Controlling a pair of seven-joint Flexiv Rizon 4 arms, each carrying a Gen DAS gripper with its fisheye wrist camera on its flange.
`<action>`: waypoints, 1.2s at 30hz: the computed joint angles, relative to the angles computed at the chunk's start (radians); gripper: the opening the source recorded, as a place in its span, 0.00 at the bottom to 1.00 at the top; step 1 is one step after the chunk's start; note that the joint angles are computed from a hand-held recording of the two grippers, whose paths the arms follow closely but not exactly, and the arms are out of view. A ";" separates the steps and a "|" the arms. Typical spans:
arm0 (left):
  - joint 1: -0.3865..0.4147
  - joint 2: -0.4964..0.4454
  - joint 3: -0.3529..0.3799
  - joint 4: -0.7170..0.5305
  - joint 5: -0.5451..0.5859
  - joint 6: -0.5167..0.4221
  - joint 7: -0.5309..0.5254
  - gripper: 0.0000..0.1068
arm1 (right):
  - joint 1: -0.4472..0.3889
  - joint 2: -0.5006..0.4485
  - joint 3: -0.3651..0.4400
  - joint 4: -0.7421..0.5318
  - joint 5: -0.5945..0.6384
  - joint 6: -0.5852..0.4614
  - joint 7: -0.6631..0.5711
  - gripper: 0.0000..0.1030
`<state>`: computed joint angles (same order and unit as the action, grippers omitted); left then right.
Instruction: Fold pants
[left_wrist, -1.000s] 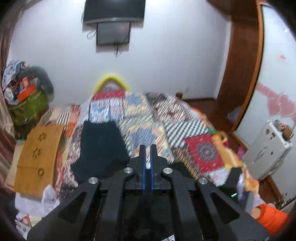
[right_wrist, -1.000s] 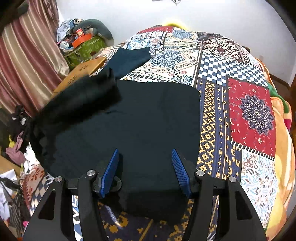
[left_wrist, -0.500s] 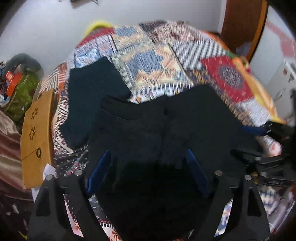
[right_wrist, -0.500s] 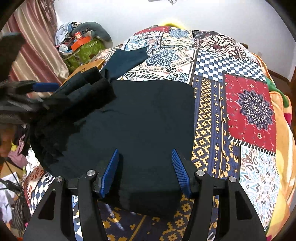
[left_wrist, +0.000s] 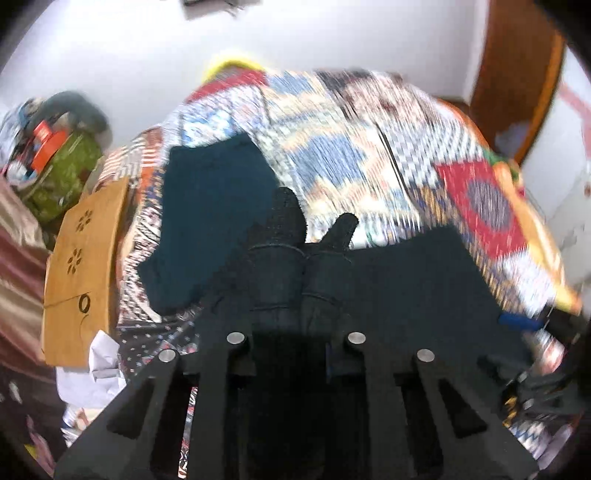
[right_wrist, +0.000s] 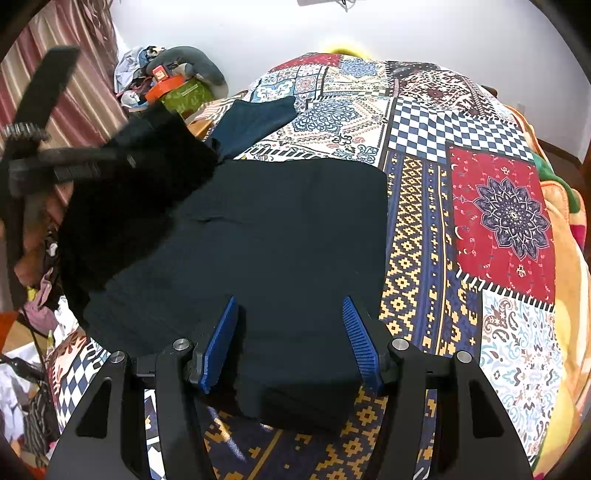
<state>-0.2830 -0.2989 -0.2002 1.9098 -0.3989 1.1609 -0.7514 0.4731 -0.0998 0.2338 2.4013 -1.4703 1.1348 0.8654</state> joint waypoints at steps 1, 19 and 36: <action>0.009 0.009 -0.010 -0.003 -0.027 -0.008 0.006 0.18 | 0.001 -0.001 0.001 -0.001 0.002 -0.002 -0.002 0.54; -0.180 0.208 -0.049 0.190 -0.592 -0.114 0.550 0.17 | 0.008 0.090 0.043 0.067 0.108 -0.025 0.014 0.54; -0.151 0.229 0.014 0.209 -0.343 -0.212 0.396 0.89 | 0.136 0.195 0.167 0.120 0.452 -0.234 -0.096 0.54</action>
<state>-0.4342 -0.0702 -0.1862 2.1184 -0.7418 0.9487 -0.3555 0.6087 0.0953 0.4008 2.5208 -1.0185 0.9011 0.7696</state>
